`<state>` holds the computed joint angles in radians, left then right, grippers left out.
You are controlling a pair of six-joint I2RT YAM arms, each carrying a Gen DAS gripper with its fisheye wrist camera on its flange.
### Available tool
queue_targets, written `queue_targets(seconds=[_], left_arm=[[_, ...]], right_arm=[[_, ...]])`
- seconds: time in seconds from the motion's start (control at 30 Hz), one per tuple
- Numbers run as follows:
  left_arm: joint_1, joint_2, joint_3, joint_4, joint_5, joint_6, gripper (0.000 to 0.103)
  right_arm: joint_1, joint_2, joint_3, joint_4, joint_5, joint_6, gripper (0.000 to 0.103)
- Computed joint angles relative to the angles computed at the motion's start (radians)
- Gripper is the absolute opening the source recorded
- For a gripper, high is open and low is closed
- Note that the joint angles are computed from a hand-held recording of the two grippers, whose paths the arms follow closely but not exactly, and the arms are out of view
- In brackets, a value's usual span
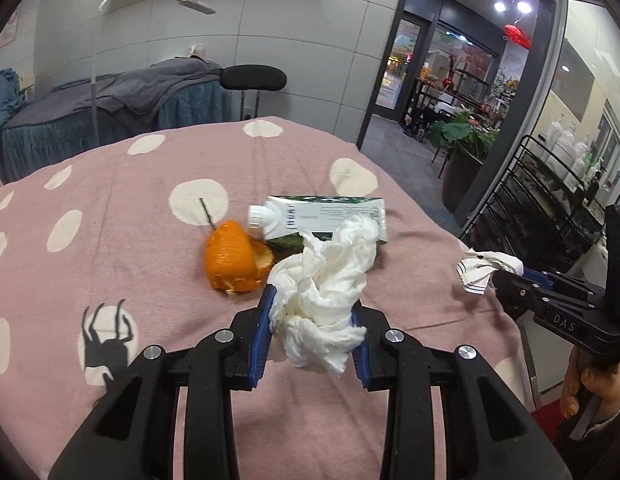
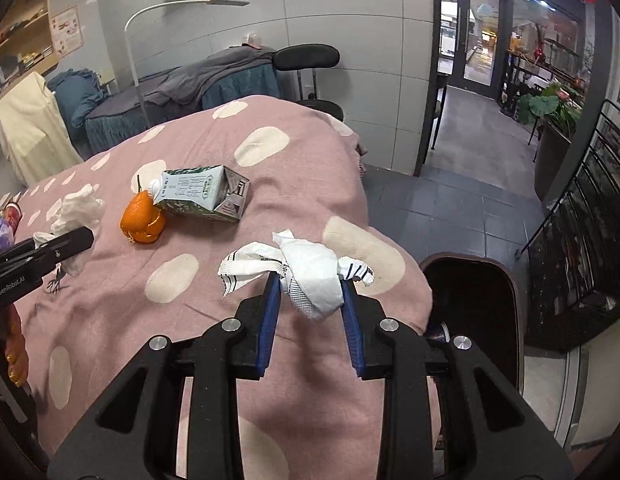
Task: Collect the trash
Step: 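Carry both to the bin while the right tool releases the white paper inside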
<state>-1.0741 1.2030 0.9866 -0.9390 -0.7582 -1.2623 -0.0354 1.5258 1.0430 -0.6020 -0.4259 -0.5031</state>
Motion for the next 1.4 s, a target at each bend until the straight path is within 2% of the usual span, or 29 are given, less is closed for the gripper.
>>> queue_targets(seconds=[0.3, 0.5, 0.8, 1.23, 1.27, 1.33, 1.4], left_arm=[[0.017, 0.207, 0.109, 0.262, 0.09, 0.21, 0.033], [0.013, 0.342, 0.222, 0.348, 0.137, 0.32, 0.033], [0.023, 0.507, 0.374, 0.403, 0.221, 0.414, 0.033], [0.036, 0.624, 0.493, 0.389, 0.295, 0.455, 0.033], [0.036, 0.631, 0.499, 0.389, 0.299, 0.456, 0.033], [0.037, 0.644, 0.51, 0.388, 0.307, 0.456, 0.034], [0.039, 0.656, 0.521, 0.387, 0.318, 0.459, 0.033]], right_arm=[[-0.212, 0.032, 0.005, 0.021, -0.066, -0.023, 0.031], [-0.322, 0.125, 0.052, 0.048, -0.055, -0.014, 0.031], [-0.39, 0.337, 0.118, 0.133, 0.043, 0.013, 0.031], [-0.391, 0.72, 0.314, 0.181, 0.166, 0.096, 0.031], [-0.391, 0.73, 0.317, 0.188, 0.169, 0.099, 0.032], [-0.389, 0.752, 0.326, 0.201, 0.18, 0.099, 0.041], [-0.392, 0.757, 0.327, 0.207, 0.176, 0.111, 0.07]])
